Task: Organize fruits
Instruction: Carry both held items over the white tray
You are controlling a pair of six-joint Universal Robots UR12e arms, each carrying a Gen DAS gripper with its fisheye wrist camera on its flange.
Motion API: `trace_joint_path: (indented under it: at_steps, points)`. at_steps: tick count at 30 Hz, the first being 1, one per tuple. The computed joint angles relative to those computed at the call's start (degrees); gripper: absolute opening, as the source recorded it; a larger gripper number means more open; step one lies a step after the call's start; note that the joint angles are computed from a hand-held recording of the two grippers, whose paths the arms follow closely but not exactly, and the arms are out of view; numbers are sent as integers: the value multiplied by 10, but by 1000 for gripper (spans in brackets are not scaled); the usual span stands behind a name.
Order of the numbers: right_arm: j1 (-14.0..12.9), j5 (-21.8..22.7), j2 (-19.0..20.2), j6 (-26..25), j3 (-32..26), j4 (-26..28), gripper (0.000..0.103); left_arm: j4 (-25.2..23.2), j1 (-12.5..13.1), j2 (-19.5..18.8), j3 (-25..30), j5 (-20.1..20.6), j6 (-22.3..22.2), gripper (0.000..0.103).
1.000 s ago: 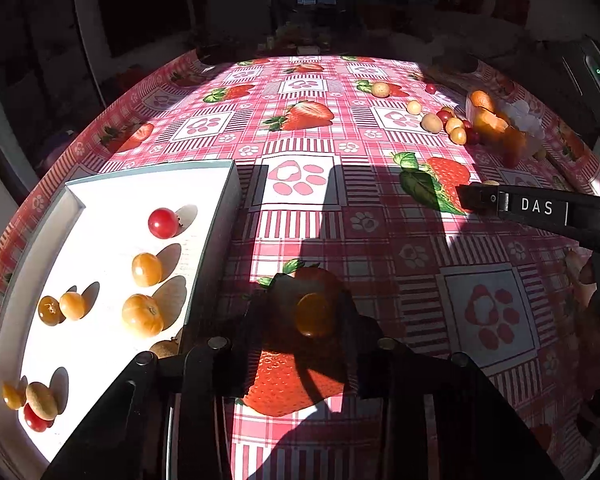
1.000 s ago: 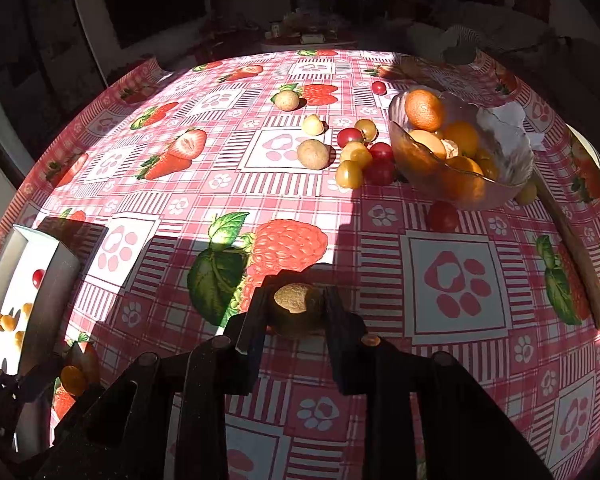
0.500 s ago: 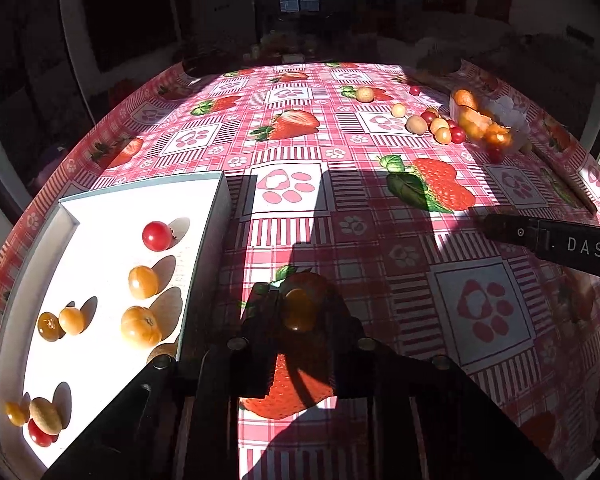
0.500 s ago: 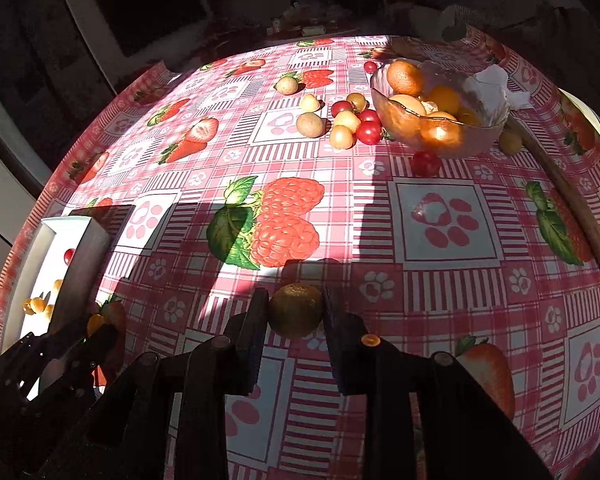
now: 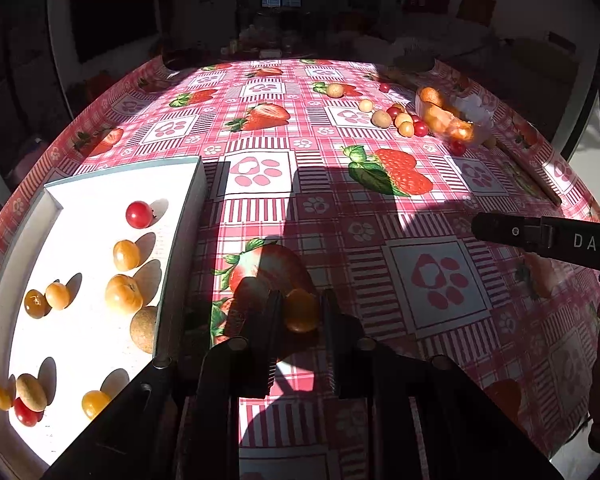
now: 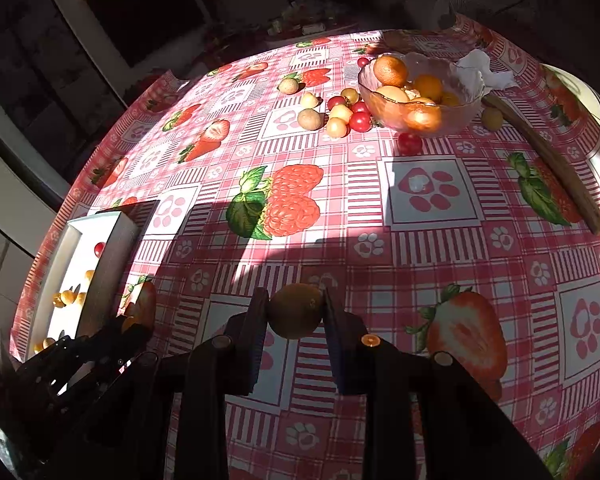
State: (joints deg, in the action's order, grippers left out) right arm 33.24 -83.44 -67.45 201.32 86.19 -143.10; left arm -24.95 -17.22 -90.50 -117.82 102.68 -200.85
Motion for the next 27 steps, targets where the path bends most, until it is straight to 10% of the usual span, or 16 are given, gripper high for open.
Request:
trace_joint_path:
  at_steps: [15,27]
  points:
    - [25,3,-19,-14,6,35,30,-16,5,53,-21,10,18,21]
    - [59,20,13,-47,-62,81,30,-4,74,122,-78,6,18,21]
